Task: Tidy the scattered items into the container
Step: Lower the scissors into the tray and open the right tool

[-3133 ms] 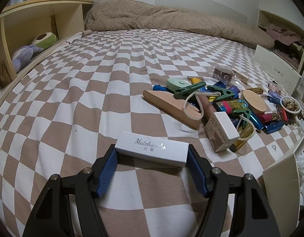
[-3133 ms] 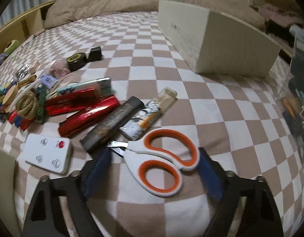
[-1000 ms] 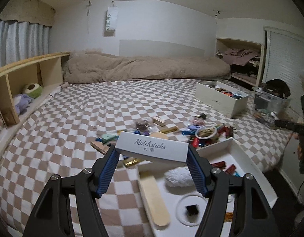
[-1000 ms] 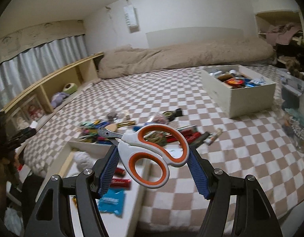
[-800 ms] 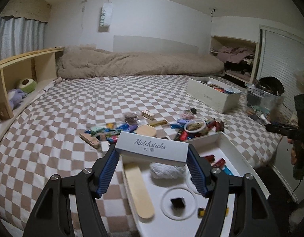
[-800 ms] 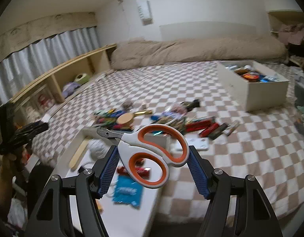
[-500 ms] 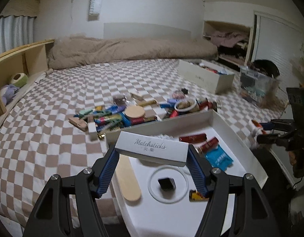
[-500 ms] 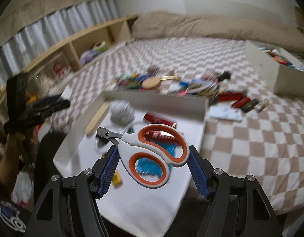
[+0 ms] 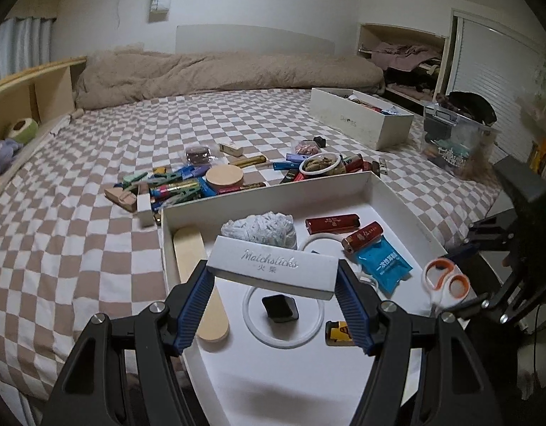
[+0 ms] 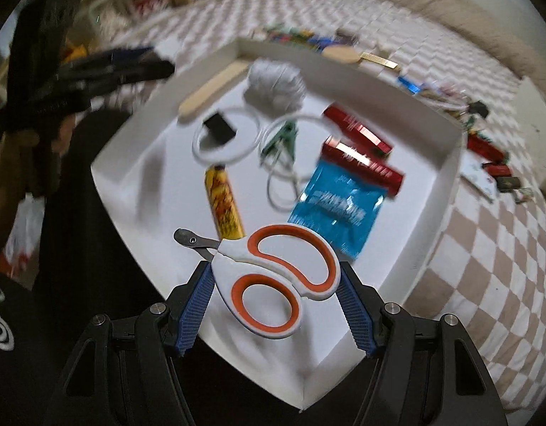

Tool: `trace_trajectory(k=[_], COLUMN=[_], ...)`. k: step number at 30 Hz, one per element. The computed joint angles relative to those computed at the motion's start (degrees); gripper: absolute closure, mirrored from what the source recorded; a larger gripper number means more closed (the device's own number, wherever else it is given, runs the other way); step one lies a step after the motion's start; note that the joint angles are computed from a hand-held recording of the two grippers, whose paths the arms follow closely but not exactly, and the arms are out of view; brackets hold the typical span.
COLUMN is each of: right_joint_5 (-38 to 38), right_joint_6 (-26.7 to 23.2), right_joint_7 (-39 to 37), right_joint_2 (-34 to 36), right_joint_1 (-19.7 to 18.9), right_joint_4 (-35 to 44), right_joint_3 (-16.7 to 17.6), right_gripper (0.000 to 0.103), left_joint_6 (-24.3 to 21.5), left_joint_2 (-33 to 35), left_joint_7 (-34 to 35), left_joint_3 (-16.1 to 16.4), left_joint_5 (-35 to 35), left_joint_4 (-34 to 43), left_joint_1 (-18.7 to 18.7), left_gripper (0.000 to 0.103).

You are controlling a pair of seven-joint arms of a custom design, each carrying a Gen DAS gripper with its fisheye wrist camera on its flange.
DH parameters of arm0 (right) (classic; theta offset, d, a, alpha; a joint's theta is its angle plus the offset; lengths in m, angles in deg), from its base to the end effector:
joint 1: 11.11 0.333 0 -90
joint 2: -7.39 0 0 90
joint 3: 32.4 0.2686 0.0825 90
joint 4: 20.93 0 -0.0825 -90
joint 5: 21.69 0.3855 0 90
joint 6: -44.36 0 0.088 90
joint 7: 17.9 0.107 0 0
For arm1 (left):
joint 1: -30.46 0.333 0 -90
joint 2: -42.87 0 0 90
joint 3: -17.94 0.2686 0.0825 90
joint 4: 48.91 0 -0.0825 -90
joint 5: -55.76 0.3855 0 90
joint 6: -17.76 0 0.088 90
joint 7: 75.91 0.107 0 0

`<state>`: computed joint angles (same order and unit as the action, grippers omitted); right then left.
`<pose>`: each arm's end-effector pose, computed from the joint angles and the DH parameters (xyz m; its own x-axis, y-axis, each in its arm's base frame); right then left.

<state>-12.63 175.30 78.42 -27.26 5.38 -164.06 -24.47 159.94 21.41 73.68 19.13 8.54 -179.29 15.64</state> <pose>0.3894 0.1829 0.4892 0.2443 -0.9632 -0.1123 -0.9110 -0.1883 -0.3670 0.4885 -0.1148 0.5237 -0.7146 -0.6935 0.0917 -0.5023 0.4175 -0.7572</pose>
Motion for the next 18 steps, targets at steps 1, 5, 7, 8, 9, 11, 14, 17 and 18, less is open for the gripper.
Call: trace_trajectory(k=[1,5,7,8,9,11,14,17,18], right_joint_5=[1.2,3.9,3.2,2.5,2.0,1.1,-1.7,-3.1,-3.5], right_joint_6=[-1.0,-3.8,-5.3,-5.8,-6.3,-7.3,-8.4,-8.0,-7.7], right_joint_7=[-1.0,-2.9,-3.2,-3.2,-3.3,-3.8,-4.1,-3.5,-3.2], right_joint_2=[1.0,3.8,5.2,5.8,6.2,6.8,7.4,7.2,7.0], right_joint_1=[0.6,1.3,1.0,0.8,0.7,0.7,0.6,0.4,0.4], right_joint_4=[0.7,2.7,3.8,4.4,4.6,5.0,5.1,4.4,4.1], right_joint_3=[-1.0,-2.0,-1.5,-1.2,-1.0,-0.7,0.3,0.6,0.7], right_gripper=[0.033,0.033,0.033,0.033,0.033,0.033,0.033,0.033,0.033], left_joint_6=[0.3,1.8,1.2,1.0,0.8,0.2,-0.5,-0.8,-0.9], left_joint_2=[-0.1,-0.8,-0.8,-0.7,-0.7,-0.6,-0.4,0.0,0.1], left_joint_7=[0.0,0.5,0.5,0.5,0.5,0.6,0.6,0.3,0.1], left_joint_3=[-0.2,-0.3,0.1,0.1,0.2,0.3,0.2,0.0,0.0], left_joint_5=[0.2,0.7,0.5,0.5,0.5,0.3,0.0,-0.4,-0.6], left_joint_4=[-0.3,-1.7,-1.8,-1.8,-1.8,-1.7,-1.5,-1.4,-1.4], left_joint_1=[0.1,-0.4,-0.7,-0.8,-0.9,-0.9,-0.8,-0.6,-0.5], left_gripper=[0.035,0.035,0.035,0.035,0.035,0.035,0.035,0.035,0.035])
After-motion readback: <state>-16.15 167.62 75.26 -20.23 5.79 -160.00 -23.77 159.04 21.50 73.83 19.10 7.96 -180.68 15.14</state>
